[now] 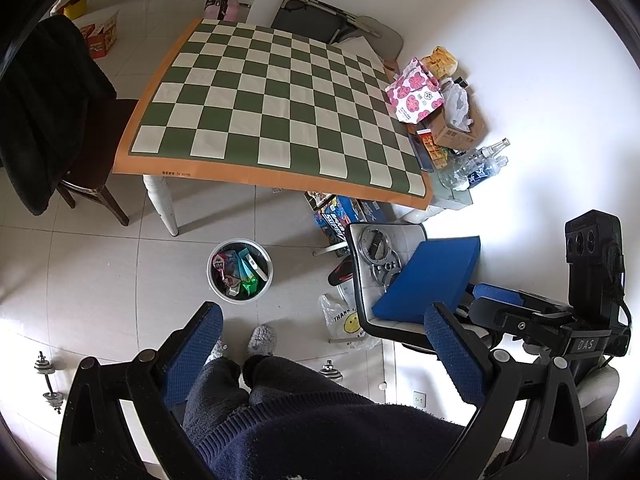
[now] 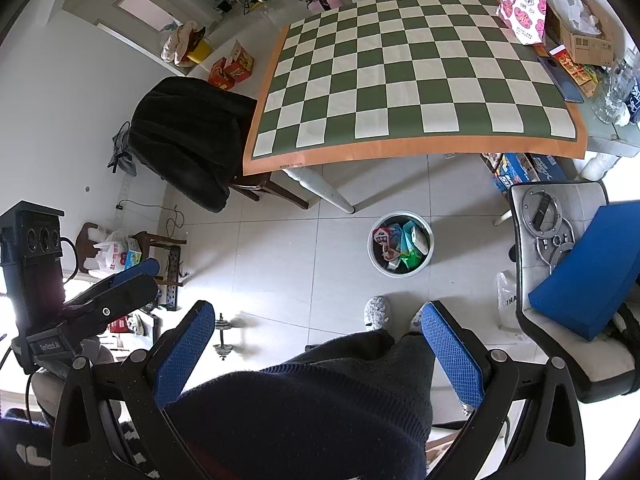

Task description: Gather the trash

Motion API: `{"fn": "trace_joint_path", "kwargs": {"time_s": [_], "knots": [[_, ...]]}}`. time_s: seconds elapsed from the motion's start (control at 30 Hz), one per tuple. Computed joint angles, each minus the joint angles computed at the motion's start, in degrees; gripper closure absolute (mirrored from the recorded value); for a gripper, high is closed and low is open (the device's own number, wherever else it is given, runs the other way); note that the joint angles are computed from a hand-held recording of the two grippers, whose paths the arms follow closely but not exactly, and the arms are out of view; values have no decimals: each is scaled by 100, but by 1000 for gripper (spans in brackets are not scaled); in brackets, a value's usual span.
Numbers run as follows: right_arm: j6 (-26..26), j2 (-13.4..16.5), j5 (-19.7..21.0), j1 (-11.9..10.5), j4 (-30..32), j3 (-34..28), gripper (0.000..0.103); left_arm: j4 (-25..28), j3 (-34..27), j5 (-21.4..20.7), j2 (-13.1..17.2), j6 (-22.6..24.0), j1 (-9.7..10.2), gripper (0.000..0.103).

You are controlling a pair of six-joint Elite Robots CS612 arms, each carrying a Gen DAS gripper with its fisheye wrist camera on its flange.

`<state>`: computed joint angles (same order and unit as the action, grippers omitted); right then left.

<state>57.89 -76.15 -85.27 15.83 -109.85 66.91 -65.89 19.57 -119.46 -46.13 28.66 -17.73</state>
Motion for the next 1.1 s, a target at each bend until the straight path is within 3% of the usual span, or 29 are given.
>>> {"fn": "trace_joint_path", "kwargs": {"time_s": [0.5,1.1], "knots": [[36,-51,-39,15,-12,55,0,-133,179,-4,-92,-34,-3,0],[73,-29,-50,27,-29,28,0,-6,-11,-15,9,33,19,0]]}}
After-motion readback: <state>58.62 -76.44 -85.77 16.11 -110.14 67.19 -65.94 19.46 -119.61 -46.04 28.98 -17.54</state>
